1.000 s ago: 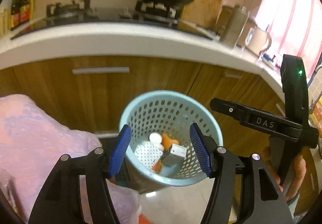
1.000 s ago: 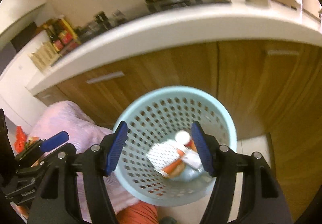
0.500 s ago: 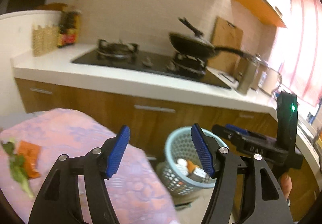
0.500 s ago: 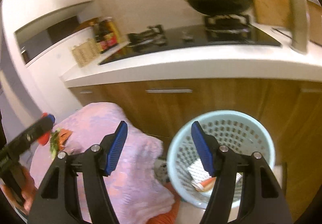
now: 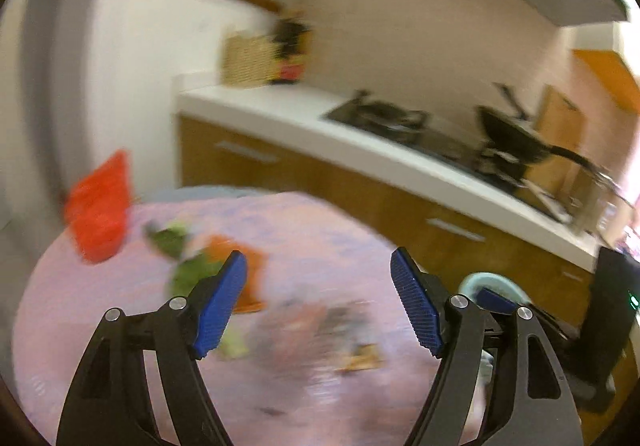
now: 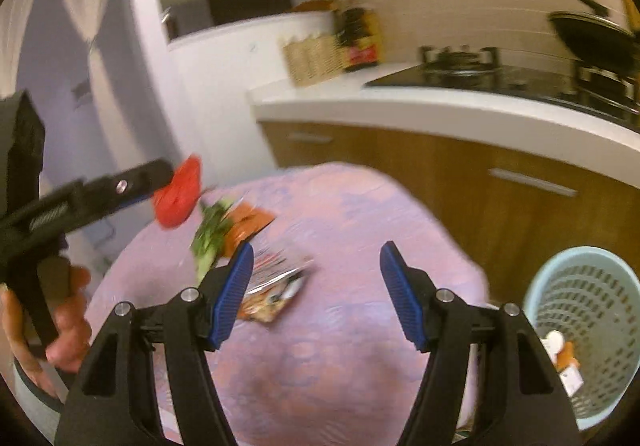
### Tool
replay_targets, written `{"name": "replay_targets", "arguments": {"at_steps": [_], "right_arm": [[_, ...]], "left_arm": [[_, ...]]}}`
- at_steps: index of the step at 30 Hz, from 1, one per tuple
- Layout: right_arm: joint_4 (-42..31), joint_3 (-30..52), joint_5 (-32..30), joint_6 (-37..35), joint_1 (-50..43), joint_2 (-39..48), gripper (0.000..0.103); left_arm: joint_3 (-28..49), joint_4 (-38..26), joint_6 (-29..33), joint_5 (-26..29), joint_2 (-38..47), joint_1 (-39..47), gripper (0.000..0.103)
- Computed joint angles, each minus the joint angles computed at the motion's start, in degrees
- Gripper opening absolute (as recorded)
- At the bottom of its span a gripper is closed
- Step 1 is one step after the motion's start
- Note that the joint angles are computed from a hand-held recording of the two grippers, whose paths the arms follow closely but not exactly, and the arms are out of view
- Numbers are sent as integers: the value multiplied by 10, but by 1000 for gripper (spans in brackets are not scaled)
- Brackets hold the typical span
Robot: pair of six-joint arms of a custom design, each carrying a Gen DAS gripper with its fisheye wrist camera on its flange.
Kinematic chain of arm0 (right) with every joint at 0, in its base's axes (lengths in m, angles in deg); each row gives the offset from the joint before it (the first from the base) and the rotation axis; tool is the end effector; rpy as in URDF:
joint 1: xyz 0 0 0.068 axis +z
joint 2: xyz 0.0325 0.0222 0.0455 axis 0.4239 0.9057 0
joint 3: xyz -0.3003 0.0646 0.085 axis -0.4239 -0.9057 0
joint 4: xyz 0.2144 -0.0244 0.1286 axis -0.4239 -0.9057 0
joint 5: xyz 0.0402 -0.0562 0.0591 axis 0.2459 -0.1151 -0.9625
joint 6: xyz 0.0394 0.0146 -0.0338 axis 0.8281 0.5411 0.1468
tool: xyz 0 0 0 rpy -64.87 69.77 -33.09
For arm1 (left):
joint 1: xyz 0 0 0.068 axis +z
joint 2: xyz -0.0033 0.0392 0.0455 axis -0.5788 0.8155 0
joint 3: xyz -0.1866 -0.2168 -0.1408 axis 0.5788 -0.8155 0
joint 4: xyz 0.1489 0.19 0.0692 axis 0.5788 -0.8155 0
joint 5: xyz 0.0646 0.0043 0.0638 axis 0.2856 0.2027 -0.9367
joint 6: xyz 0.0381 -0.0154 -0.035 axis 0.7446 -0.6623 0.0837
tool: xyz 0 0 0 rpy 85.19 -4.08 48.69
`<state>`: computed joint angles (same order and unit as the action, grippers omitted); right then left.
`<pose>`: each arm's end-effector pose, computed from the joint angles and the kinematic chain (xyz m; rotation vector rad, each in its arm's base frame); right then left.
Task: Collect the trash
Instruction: 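Grasp the green leafy vegetable with the left tool while the right tool grasps the clear snack wrapper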
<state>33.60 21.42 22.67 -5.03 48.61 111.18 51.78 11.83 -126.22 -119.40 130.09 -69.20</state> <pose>0.3729 0.1844 0.0910 -0.9517 2.0397 0.8087 0.2421 -0.1330 0.1320 -0.6636 2.0160 0.0304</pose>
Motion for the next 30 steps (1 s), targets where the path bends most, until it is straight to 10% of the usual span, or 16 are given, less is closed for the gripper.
{"name": "replay_targets", "arguments": {"at_steps": [3, 14, 23, 30], "right_arm": [[-27, 11, 5, -13, 35, 18, 62], [-79, 46, 50, -11, 87, 53, 62], [-214, 145, 37, 22, 93, 94, 62], [-252, 207, 27, 69, 104, 125, 60]], "left_arm": [[-27, -32, -40, 6, 7, 36, 72], [-87, 242, -5, 126, 186, 152, 72], [-68, 277, 16, 184, 233, 175, 67], [-53, 265, 5, 209, 258, 196, 39]]}}
